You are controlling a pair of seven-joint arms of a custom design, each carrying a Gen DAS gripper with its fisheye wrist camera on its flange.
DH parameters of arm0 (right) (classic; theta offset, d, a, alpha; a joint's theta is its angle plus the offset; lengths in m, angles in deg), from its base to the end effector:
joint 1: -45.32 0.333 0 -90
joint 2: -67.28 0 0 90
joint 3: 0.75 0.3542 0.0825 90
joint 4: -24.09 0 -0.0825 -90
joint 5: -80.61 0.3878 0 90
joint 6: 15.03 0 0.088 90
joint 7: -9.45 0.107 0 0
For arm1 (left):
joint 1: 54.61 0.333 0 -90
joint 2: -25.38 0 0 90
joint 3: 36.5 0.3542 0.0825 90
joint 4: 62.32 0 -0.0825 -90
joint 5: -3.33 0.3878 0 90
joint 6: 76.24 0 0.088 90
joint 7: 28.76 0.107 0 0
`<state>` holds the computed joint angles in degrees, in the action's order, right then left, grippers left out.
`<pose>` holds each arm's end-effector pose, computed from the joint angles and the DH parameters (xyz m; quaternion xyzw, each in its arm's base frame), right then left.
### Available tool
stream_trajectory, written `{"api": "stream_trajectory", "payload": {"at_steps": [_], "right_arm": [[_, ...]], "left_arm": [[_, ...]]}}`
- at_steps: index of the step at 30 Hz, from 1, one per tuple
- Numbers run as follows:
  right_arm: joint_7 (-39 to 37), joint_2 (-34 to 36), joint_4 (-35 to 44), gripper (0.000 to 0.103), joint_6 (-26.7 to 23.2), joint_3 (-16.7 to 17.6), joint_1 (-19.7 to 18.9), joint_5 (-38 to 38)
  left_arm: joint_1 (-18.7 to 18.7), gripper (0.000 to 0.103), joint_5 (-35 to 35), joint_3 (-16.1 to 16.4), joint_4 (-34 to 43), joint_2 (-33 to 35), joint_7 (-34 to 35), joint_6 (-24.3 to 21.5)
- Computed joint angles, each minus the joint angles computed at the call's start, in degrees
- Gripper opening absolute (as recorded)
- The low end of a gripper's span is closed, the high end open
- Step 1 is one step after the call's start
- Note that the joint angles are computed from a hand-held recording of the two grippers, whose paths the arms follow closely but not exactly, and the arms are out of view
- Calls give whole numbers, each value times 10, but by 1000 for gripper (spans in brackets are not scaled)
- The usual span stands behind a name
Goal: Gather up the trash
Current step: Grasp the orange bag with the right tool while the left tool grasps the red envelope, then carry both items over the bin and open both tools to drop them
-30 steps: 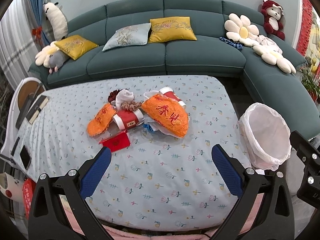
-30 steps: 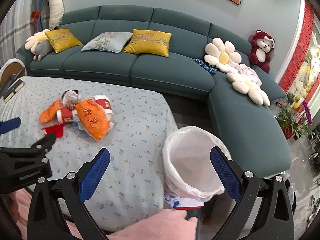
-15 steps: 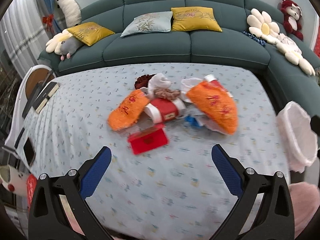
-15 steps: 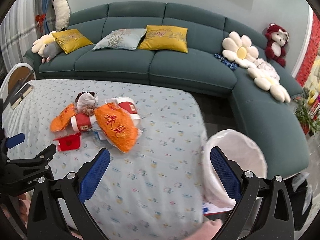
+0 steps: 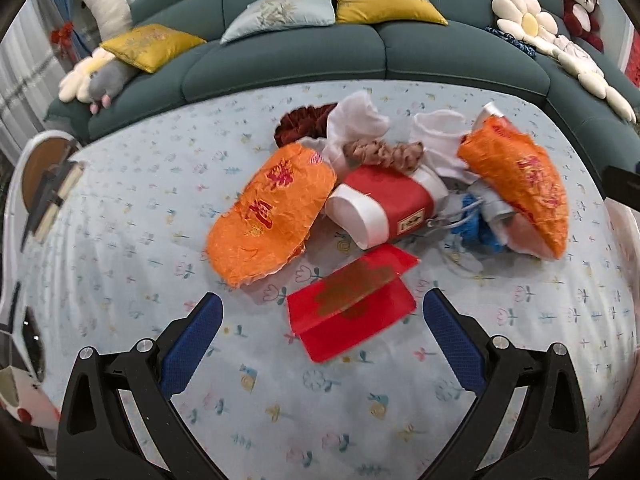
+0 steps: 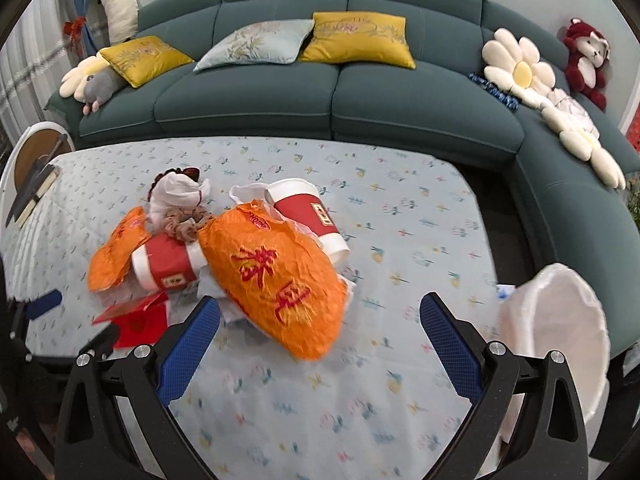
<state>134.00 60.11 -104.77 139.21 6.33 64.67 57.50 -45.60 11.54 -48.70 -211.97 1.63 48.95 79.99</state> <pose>0.4782 0.2546 0.5154 -0.7294 0.6112 -0.2053 0.2288 0.4254 -0.0339 0.4771 -0.6939 0.6682 -0.1485 0.2235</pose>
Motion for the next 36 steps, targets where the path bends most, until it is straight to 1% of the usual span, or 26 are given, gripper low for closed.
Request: {"api": "stream_trajectory", "payload": {"at_steps": [1, 4, 6, 7, 8, 9, 10, 11, 12, 14, 15, 16, 17, 18, 19, 20, 21, 26, 31, 36], "right_arm": [[1, 15, 10, 95, 3, 0, 0, 4], [-2, 53, 33, 93, 7, -3, 1, 10], [-11, 73, 45, 89, 7, -6, 2, 18], [-18, 85, 51, 83, 6, -7, 4, 25], [-28, 92, 55, 76, 5, -8, 4, 35], [-47, 101, 59, 73, 4, -7, 4, 56], [-67, 106, 59, 65, 7, -6, 4, 80], [-80, 107, 58, 59, 11, -5, 4, 95], [-91, 108, 55, 56, 14, -4, 4, 108], [-105, 104, 46, 45, 24, -3, 6, 117], [-113, 103, 44, 42, 25, -4, 6, 123], [-128, 100, 39, 33, 27, -2, 6, 139], [-141, 98, 36, 24, 29, -2, 6, 153], [-152, 93, 31, 21, 30, -2, 5, 169], [-164, 86, 24, 17, 33, -1, 5, 189], [-172, 81, 19, 14, 36, -2, 6, 200], [-180, 75, 14, 13, 39, -3, 6, 211], [-209, 33, -16, 6, 52, -9, 14, 231], [-218, -15, -45, 5, 63, -22, 20, 241], [-222, -62, -72, 5, 77, -42, 21, 249]], "left_arm": [[-6, 96, -8, 9, 0, 8, 11, 7], [-8, 96, -13, 15, 1, 30, 26, 23], [-14, 94, -23, 22, 4, 43, 38, 30], [-23, 93, -38, 31, 5, 48, 51, 31], [-30, 87, -50, 35, 5, 50, 60, 30], [-42, 80, -72, 47, 7, 54, 79, 25], [-50, 77, -89, 53, 9, 57, 92, 20], [-56, 69, -104, 57, 9, 58, 102, 16], [-59, 63, -116, 58, 8, 57, 109, 15], [-58, 56, -125, 53, 5, 55, 113, 15], [-60, 46, -131, 52, 4, 55, 115, 14], [-65, 40, -142, 55, 5, 54, 122, 8], [-69, 27, -152, 56, 7, 53, 126, -2], [-69, 21, -157, 53, 7, 51, 124, -8], [-69, 19, -159, 50, 7, 49, 120, -9], [-69, 14, -161, 47, 4, 43, 116, -10], [-70, 10, -163, 44, 3, 37, 114, -12], [-78, 5, -165, 32, -2, 4, 101, -23], [-91, 4, -176, 26, 4, -20, 87, -39], [-99, 4, -167, 9, 19, -39, 68, -55]]}}
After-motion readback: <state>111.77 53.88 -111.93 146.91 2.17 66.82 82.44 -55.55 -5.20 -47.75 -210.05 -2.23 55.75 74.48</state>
